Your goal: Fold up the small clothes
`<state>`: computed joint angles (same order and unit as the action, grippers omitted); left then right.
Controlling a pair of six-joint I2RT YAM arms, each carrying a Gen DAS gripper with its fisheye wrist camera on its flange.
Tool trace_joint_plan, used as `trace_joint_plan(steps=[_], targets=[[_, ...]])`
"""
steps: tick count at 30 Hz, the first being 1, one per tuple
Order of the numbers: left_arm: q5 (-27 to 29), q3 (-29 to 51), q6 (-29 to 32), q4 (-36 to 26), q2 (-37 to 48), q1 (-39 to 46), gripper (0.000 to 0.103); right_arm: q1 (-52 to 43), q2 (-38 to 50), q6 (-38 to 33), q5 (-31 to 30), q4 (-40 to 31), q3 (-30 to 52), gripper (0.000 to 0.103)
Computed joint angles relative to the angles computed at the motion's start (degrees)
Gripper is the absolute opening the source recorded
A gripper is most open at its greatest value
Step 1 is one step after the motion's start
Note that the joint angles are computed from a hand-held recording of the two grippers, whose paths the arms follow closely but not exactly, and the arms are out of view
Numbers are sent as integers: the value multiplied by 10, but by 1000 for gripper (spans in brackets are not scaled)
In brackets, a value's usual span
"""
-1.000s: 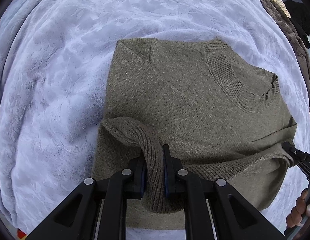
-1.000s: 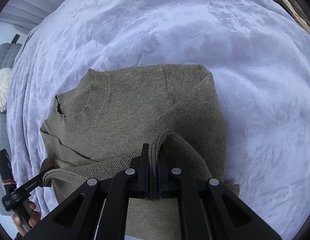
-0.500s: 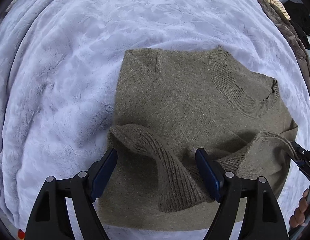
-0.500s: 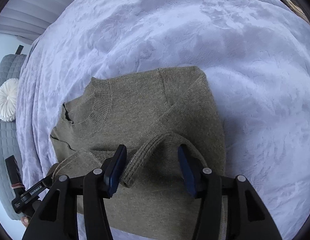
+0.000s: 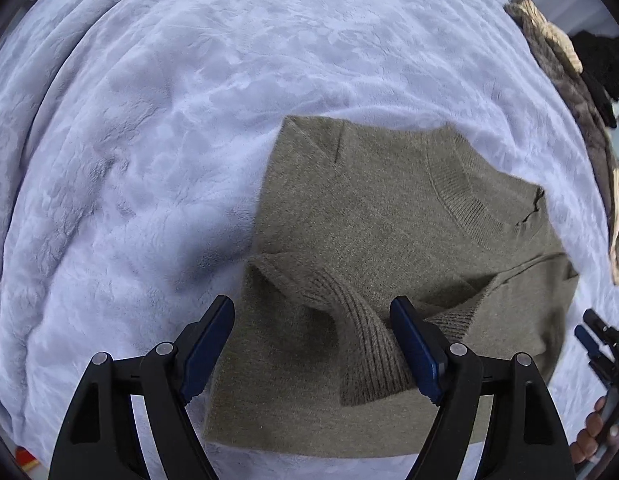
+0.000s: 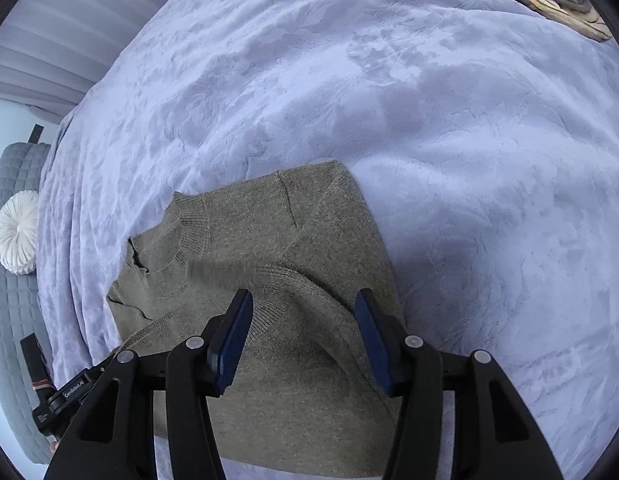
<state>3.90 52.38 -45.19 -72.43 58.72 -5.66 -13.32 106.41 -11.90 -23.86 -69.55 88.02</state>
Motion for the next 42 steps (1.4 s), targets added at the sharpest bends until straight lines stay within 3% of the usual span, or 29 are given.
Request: trace_joint_plan(steps=[7, 10, 12, 15, 18, 21, 22, 23, 24, 29, 31, 33, 34, 38, 42], targets=[[41, 5, 47, -66, -120, 48, 81, 3, -46, -62, 3, -6, -29, 57], [13, -1, 24, -72, -125, -45, 81, 47, -71, -107, 48, 29, -59, 57], [13, -16, 15, -49, -105, -89, 81, 76, -71, -137, 67, 52, -64, 57], [72, -45, 54, -9, -88, -70, 81, 125, -57, -170, 109, 105, -61, 57], [112, -53, 95, 43, -36, -54, 81, 158, -6, -193, 128, 112, -50, 57], [114, -33, 114, 78, 29, -64, 81, 193, 19, -209, 174, 153, -87, 57], [105, -24, 114, 86, 42, -67, 81, 191, 13, -208, 165, 164, -95, 53], [95, -17, 110, 91, 50, -71, 81, 184, 10, -201, 143, 166, -93, 20], [84, -12, 102, 99, 52, -68, 81, 177, 16, -191, 127, 151, -79, 10], [65, -50, 33, 125, 44, -21, 81, 127, -27, -131, 101, 211, -101, 10], [76, -70, 17, 131, 38, -10, 81, 112, -34, -107, 100, 230, -111, 15], [70, -77, 9, 126, 26, -21, 81, 106, -14, -112, 105, 197, -93, 32], [64, -73, 6, 120, 22, -32, 81, 103, -3, -119, 104, 179, -84, 47], [24, -51, -2, 97, 18, -95, 81, 84, -47, -110, 97, 192, -106, 52], [26, -56, 9, 110, 49, -102, 81, 61, -99, -118, 15, 150, -124, 63]])
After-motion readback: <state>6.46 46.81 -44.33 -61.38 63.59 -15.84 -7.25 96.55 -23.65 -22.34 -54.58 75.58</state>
